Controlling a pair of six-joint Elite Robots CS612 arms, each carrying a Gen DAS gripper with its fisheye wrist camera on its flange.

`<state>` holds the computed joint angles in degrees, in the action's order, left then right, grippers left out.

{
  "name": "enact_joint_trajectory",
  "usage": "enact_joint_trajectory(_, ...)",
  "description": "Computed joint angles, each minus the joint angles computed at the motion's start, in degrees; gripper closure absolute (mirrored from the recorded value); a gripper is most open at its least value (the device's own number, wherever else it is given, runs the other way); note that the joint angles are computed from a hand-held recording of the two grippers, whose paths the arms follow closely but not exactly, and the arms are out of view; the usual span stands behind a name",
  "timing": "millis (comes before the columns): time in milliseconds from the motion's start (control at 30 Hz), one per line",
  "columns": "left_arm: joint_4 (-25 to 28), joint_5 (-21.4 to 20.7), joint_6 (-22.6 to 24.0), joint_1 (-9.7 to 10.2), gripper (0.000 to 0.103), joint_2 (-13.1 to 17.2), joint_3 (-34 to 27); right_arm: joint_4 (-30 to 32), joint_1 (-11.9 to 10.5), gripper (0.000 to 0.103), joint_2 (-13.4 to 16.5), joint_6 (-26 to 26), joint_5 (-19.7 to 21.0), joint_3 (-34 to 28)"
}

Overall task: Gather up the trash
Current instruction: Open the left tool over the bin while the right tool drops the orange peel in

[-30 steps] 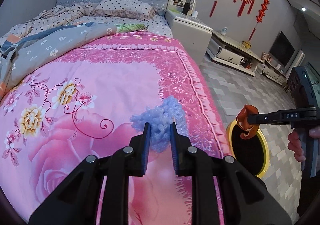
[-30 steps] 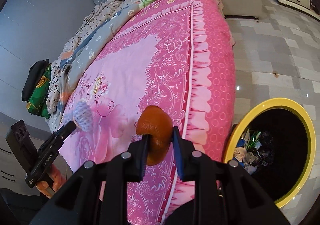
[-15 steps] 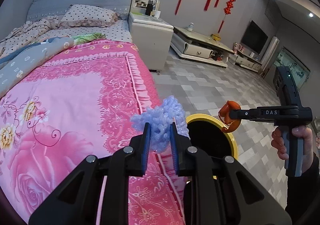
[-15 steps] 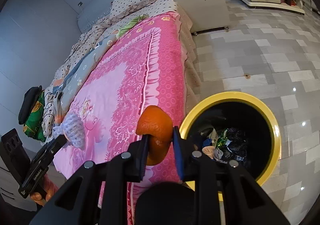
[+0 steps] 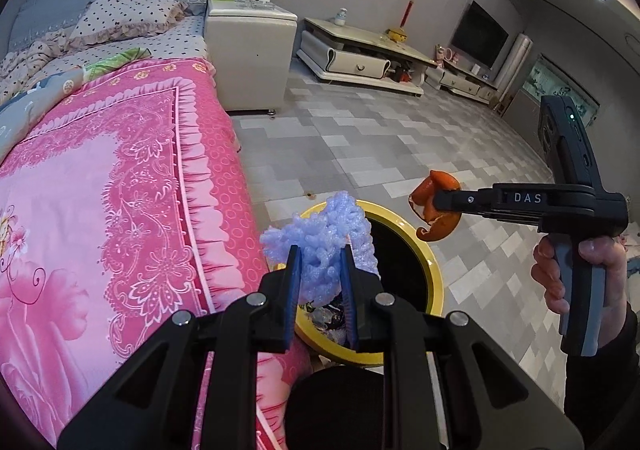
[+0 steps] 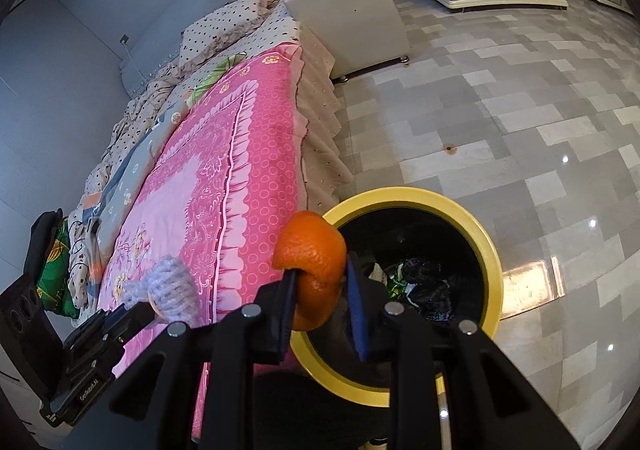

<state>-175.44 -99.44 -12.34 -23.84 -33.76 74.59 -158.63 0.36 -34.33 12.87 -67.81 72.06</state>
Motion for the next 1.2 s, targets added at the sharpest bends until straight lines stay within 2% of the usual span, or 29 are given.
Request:
enact_joint_trajectory(400, 6.2, 0.1, 1.4, -1.38, 0.083, 3.8, -5.7, 1.5, -0.8, 0.079, 2.9, 2.0, -3.7, -2.9)
enact_joint_trajectory(500, 6.8, -1.6, 0.8, -1.23, 0.081, 4.5, -6.6, 1.7, -0.8, 0.077, 3.3, 2.2, -4.9, -3.3)
enact_joint_trajectory(667, 7.0, -1.7, 0.5, -1.21, 0.077, 4.8, -6.9, 0.6, -1.1, 0.073, 3.4, 3.1, -5.2, -3.1)
enact_joint_trajectory(767, 6.5, -2.5, 0.0, -1.07, 0.076, 4.7, -6.7, 0.1, -1.2, 0.066, 3.4, 3.9, -5.4, -3.1)
enact_joint_trajectory(1033, 5.1, -3.5, -0.4, -0.78, 0.057, 4.4, -5.9, -0.4, -1.3, 0.064, 2.8, 5.5, -5.4, -2.3)
enact_joint_trajectory(1200, 3.5, -3.8, -1.7, -0.4, 0.055, 3.9, -4.7, -0.6, -1.4, 0.064, 2.3, 5.8, -5.7, -1.6)
